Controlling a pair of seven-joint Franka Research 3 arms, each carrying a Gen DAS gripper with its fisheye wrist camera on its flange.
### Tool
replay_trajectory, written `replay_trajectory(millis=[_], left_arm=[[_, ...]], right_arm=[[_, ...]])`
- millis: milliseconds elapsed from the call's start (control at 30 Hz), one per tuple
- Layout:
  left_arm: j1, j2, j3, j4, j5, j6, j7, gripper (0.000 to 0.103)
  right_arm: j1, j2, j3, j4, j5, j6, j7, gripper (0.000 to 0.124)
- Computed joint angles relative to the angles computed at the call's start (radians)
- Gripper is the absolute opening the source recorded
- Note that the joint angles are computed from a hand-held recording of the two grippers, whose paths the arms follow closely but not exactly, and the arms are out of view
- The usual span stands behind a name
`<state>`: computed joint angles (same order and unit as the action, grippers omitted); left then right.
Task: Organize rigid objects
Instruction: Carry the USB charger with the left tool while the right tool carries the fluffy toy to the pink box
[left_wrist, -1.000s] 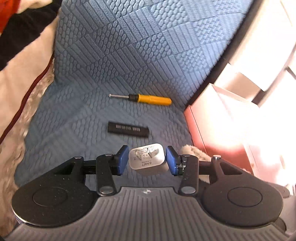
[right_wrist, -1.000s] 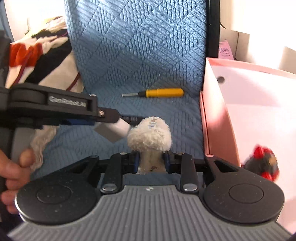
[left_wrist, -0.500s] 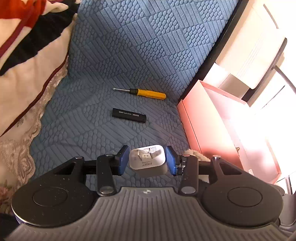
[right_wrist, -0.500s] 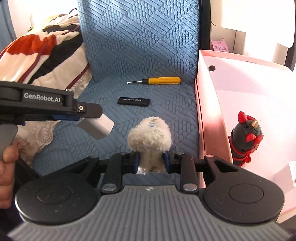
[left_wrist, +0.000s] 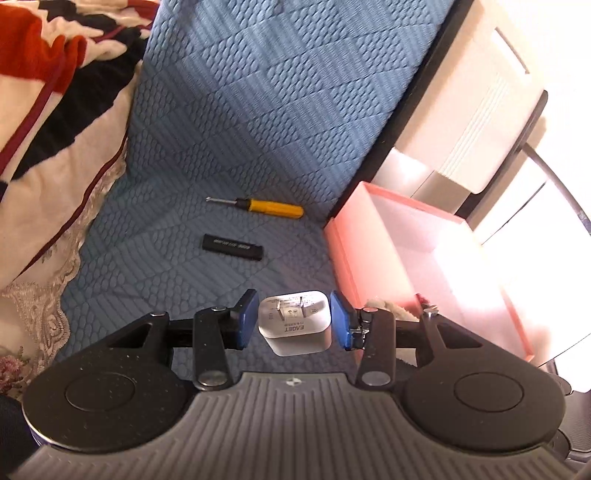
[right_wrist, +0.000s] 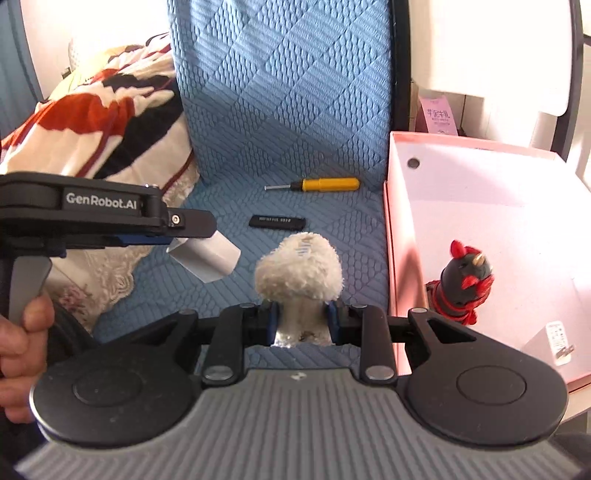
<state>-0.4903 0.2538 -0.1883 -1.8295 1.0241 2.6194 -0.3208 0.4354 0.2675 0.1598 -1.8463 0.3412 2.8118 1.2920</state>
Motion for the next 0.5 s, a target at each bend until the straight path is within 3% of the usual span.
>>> replay_trajectory(millis=[267,500], left_arm=[[-0.037,0.044,-0.001,0.118,-0.006,-0.056,0.012,0.048],[-0.074,0.127,0.013,0.304,-0.052,-0.105,0.111,0.048]], right_arm=[[-0.035,-0.030,-0.003,0.036,0.040,-0.035,-0.044,0.030],[-0.063,-0.028,-0.019,0.107,0.053,-0.059,-0.072,0.030]])
